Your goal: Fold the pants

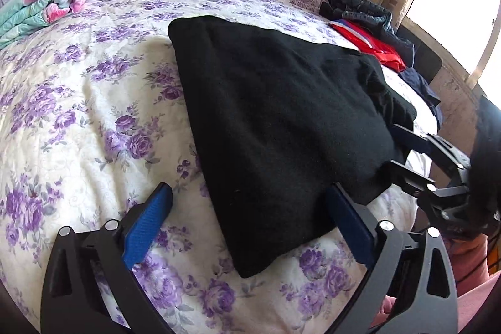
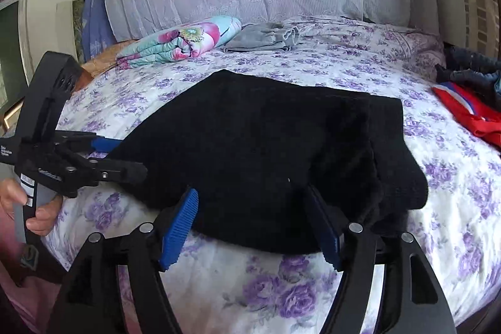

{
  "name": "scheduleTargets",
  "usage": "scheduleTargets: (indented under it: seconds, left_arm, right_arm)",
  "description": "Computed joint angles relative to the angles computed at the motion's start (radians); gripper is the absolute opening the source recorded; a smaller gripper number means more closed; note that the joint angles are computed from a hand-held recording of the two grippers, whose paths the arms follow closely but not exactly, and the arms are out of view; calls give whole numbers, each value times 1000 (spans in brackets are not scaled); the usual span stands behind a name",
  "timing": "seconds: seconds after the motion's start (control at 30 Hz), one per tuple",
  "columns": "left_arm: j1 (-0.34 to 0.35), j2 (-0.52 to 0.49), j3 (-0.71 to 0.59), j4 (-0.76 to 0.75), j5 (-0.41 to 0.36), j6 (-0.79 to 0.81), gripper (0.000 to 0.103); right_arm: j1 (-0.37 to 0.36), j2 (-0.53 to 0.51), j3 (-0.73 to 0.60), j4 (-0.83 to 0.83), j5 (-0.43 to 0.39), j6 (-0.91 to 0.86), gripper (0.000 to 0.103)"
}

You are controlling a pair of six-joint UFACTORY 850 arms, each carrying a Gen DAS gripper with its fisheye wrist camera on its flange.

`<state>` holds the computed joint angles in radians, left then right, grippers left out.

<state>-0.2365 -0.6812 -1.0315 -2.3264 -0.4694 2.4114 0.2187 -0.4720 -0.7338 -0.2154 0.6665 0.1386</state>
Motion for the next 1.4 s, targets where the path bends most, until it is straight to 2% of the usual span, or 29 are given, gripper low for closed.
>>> scheduleTargets:
  seconds: [0.13, 0.27, 0.3, 0.37, 0.4, 0.47, 0.5, 0.53, 0.63, 0.7, 0.8, 0.93, 1.03, 1.13, 1.3, 1.4]
  left_arm:
    - [-2, -1, -3, -12, 13, -3, 98]
    - [-10, 0, -4, -45, 31, 7, 98]
    - [-14, 1, -4, -62, 39, 18, 98]
    - [-19, 4, -2, -84, 48, 29, 98]
    - [-19, 6, -1, -78, 50, 19, 99]
    - [-13, 12, -4, -12, 62, -48, 98]
    - [-8, 14, -8, 36, 66, -100, 98]
    - [5, 17, -14, 119, 57, -189, 98]
    - [53, 7, -40, 320, -14, -431, 98]
    - [79, -10, -63, 393, -66, -543, 98]
    - [94, -23, -74, 408, -100, -597, 98]
    - [88, -16, -70, 401, -88, -583, 98]
    - [83, -29, -94, 509, -109, -666, 98]
    - [73, -31, -93, 550, -98, -665, 98]
    - [84, -32, -90, 598, -126, -673, 98]
    - [93, -36, -91, 634, -158, -697, 98]
  right_arm:
    - [-47, 43, 39, -143, 71, 170, 75]
    - [-81, 65, 74, -175, 152, 187, 76]
    - [-85, 57, 68, -179, 141, 190, 78]
    - [-91, 2, 14, -181, 27, 218, 79]
    - [-99, -11, 4, -215, 7, 245, 79]
    - [-102, 4, 28, -215, 45, 221, 79]
    - [-108, 20, 31, -255, 35, 245, 79]
    - [-118, 31, 39, -279, 52, 259, 79]
    - [-165, 67, 56, -329, 112, 326, 80]
    - [-193, 72, 58, -337, 129, 368, 80]
    - [-234, 64, 49, -374, 144, 468, 80]
    - [-268, 50, 37, -393, 158, 532, 80]
    - [-297, 32, -4, -427, 131, 587, 80]
    - [-342, -25, -104, -609, 110, 769, 83]
    - [-361, -158, -318, -945, 29, 1103, 83]
    - [-375, -252, -449, -1178, 74, 1341, 83]
